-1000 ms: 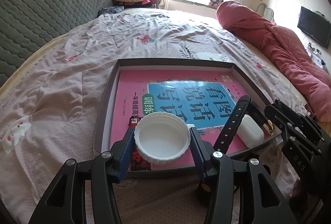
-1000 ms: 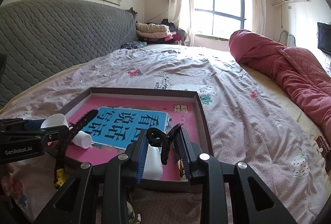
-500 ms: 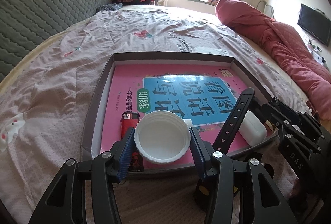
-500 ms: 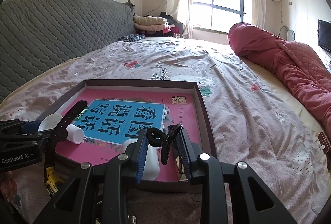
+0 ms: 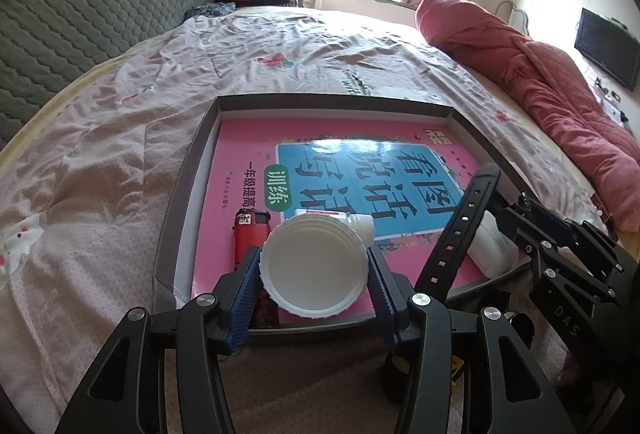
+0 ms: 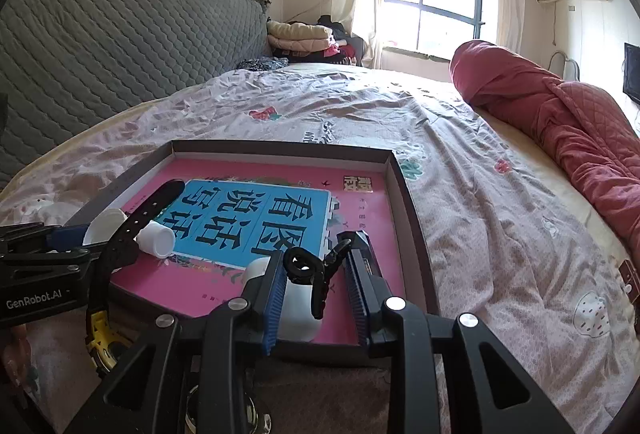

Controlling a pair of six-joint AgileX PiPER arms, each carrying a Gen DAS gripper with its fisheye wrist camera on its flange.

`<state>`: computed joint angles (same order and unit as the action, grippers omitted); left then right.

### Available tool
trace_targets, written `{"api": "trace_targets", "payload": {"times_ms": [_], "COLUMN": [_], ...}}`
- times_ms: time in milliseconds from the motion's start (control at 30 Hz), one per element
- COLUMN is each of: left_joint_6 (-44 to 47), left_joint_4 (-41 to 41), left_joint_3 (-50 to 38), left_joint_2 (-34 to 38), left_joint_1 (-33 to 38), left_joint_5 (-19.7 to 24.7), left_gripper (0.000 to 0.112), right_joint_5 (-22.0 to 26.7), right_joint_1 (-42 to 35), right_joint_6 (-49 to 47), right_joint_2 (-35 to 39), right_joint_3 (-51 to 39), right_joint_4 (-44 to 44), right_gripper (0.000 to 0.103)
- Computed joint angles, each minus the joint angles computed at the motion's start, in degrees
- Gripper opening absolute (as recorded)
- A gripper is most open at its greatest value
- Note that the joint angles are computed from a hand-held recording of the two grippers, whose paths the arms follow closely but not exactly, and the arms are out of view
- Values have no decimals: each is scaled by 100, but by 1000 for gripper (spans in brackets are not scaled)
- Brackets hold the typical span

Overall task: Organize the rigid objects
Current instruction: 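Carry the bottle cap over the gray box while the right tool carries the keyring, then lower and release the cap into the box while the right tool releases the keyring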

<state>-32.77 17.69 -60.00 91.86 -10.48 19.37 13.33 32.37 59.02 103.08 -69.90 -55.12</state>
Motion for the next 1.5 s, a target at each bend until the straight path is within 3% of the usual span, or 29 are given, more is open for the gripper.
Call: {"api": "trace_targets", "payload": {"times_ms": [400,833,1133,1500], "left_joint_6": [245,342,327,797], "left_joint_4": [-260,-388,-337,-835], "left_joint_3": [63,80,8,-130], "left_joint_2": [-41,-79,-32,124], "left_joint_1": [-19,-18,-31,109], "left_joint_5": [-73,-46,15,-26], "left_gripper": [53,53,53,54], "right_joint_5": [55,-82,-49,-53], "right_joint_1": [13,-45,-35,-24], "right_joint_6": [-157,-916,-775,-641], "right_joint_2": [26,46,20,0], "right_joint_3": [-8,-52,-28,15], "right_joint_4": [166,994,832,708], "right_gripper": [31,31,31,32]}}
